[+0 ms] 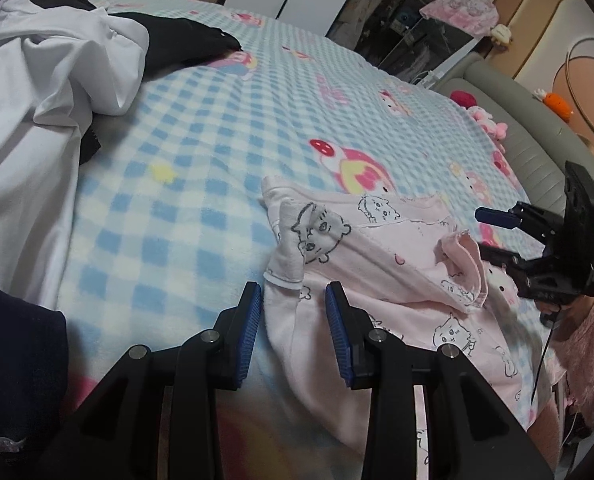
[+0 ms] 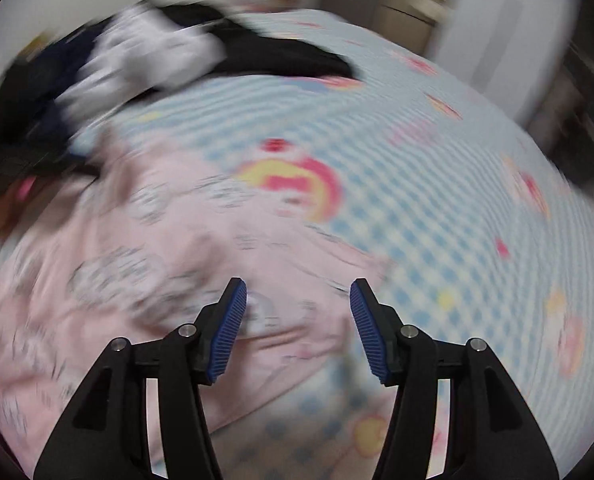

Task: Fold clothes

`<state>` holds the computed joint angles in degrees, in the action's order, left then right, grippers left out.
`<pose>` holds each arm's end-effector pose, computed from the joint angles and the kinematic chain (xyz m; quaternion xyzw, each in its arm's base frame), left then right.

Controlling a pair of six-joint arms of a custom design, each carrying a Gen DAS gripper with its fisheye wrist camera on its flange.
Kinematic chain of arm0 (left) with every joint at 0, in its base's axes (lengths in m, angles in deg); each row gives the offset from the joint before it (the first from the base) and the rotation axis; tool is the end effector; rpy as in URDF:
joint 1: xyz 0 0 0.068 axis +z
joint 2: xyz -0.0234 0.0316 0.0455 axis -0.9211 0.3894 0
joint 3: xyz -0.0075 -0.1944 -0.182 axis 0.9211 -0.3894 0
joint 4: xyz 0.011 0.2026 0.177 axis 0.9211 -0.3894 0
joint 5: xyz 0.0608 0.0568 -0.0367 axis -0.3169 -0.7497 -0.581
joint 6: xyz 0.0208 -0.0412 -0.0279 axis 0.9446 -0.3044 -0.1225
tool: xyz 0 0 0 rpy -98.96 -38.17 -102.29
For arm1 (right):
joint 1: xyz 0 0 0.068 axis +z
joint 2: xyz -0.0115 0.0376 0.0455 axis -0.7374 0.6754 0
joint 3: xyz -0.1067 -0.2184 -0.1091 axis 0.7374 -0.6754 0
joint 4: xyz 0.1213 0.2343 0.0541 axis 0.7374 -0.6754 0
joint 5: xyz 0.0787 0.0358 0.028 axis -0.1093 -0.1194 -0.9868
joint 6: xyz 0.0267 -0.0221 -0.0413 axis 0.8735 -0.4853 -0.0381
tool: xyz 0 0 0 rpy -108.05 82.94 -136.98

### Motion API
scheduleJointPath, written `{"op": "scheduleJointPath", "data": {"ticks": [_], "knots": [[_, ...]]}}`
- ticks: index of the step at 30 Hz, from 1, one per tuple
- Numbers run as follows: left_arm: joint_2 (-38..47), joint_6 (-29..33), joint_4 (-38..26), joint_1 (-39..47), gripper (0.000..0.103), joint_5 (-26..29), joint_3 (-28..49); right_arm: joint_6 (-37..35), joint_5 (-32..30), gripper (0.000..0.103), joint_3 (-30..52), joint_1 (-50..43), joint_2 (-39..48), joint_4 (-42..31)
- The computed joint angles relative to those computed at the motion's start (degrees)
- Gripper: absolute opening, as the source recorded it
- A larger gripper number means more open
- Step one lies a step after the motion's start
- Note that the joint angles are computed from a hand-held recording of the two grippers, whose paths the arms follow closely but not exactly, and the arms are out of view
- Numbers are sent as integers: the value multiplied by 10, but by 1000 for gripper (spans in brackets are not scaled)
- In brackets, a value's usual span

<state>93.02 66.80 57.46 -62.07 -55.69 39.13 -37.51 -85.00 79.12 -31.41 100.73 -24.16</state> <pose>0.1710 -0.0005 0.1726 -0.0267 0.9215 -0.2164 0.3215 0.2631 0.0815 0.2298 -0.4318 0.8479 0.0210 0.3068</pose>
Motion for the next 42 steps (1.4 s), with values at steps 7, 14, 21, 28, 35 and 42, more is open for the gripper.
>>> {"op": "scheduleJointPath", "data": {"ticks": [7,14,21,28,35,42], "knots": [[10,3,6,-7,35,7,3,-72,25,62,33,48,84,-30],[-2,-20,10,-73,7,-80,16,-1,-44,10,32,12,108,-30],[-13,-51,16,-78,5,-97,50,79,-144,7,-3,-91,9,-30],[143,-89,70,-67,5,-110,50,285,-100,7,62,-161,130,7],[84,-69,59,-11,6,-32,33,276,-108,29,36,-167,86,39],[122,-73,79,-90,6,-93,47,218,-53,18,72,-91,137,-1]]}}
